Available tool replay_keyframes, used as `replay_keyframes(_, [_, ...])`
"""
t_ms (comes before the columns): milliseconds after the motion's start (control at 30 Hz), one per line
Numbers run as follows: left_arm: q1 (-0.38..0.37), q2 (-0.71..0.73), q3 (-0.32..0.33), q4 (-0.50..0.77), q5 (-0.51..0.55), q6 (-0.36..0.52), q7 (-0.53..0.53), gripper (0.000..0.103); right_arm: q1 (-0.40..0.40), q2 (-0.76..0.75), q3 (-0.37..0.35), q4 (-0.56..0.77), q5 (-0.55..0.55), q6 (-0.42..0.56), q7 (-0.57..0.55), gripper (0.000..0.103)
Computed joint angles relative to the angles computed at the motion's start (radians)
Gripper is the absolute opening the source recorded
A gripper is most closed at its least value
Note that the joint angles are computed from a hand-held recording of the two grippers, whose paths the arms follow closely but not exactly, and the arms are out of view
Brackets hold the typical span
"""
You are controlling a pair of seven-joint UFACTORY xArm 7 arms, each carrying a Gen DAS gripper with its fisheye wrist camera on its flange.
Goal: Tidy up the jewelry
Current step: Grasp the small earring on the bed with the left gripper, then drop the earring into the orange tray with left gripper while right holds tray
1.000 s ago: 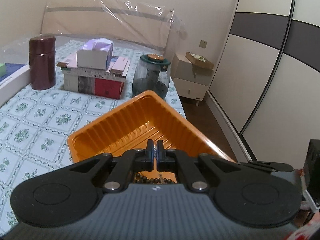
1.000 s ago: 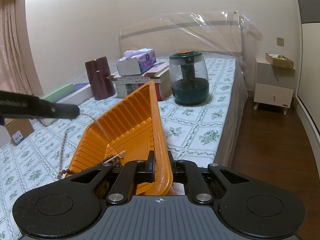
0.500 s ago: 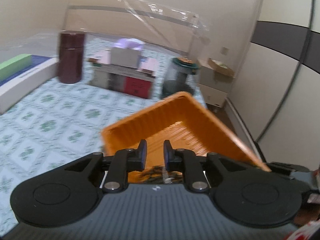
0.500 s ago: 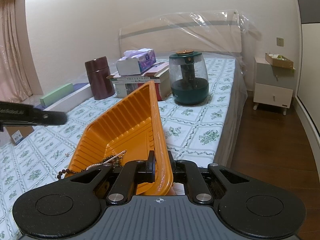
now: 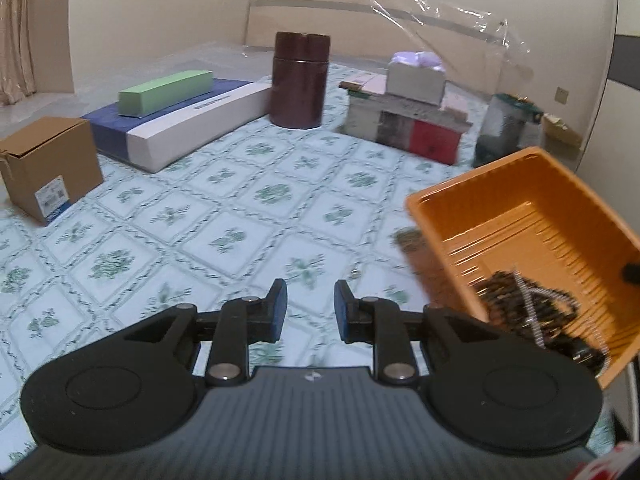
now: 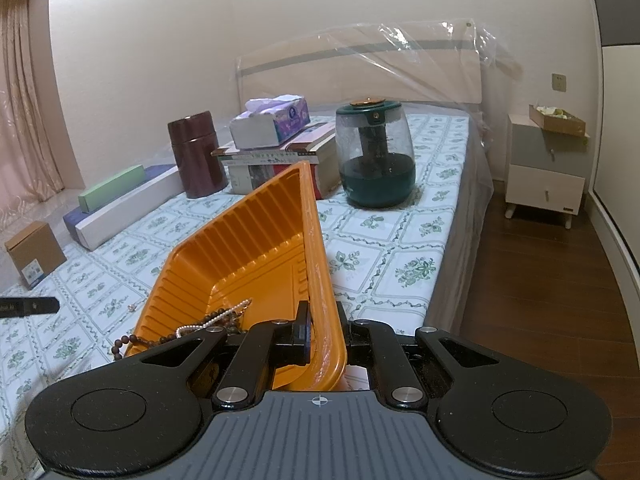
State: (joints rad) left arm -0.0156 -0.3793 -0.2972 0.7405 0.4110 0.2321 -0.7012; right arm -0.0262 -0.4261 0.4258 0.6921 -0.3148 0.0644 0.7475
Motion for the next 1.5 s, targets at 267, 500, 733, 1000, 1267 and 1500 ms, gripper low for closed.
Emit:
replay_keyframes(267, [0.068, 0.089, -0.054, 0.027, 0.104, -0.087, -0.039, 0.022, 0.000, 0.001, 0.000, 0.001, -0.002, 0.003, 0.002, 0.009])
replay_keyframes(500, [0.111, 0.235, -0.105, 0.139, 0.345, -0.101, -0.199, 0.022, 0.009, 0.004, -0.010, -0.005, -0.001, 0.001, -0.004, 0.009])
replay_keyframes(733, [0.038, 0.365, -0.057, 0.243, 0.463, -0.046, -0.253, 0.022, 0.022, 0.009, -0.019, 0.003, 0.004, 0.008, -0.015, 0.009])
replay_keyframes(1000, [-0.054, 0.427, 0.042, 0.289, 0.490, -0.040, -0.258, 0.011, 0.020, 0.009, -0.016, 0.009, -0.004, 0.018, -0.012, 0.009])
replay_keyframes(1267, [-0.152, 0.383, 0.128, 0.265, 0.432, -0.024, -0.203, 0.008, 0.016, 0.003, -0.012, 0.008, -0.012, 0.020, -0.002, 0.009])
replay_keyframes(1500, [-0.183, 0.238, 0.134, 0.170, 0.288, 0.026, -0.108, 0.008, 0.010, -0.004, -0.006, -0.002, -0.013, 0.005, 0.007, 0.009])
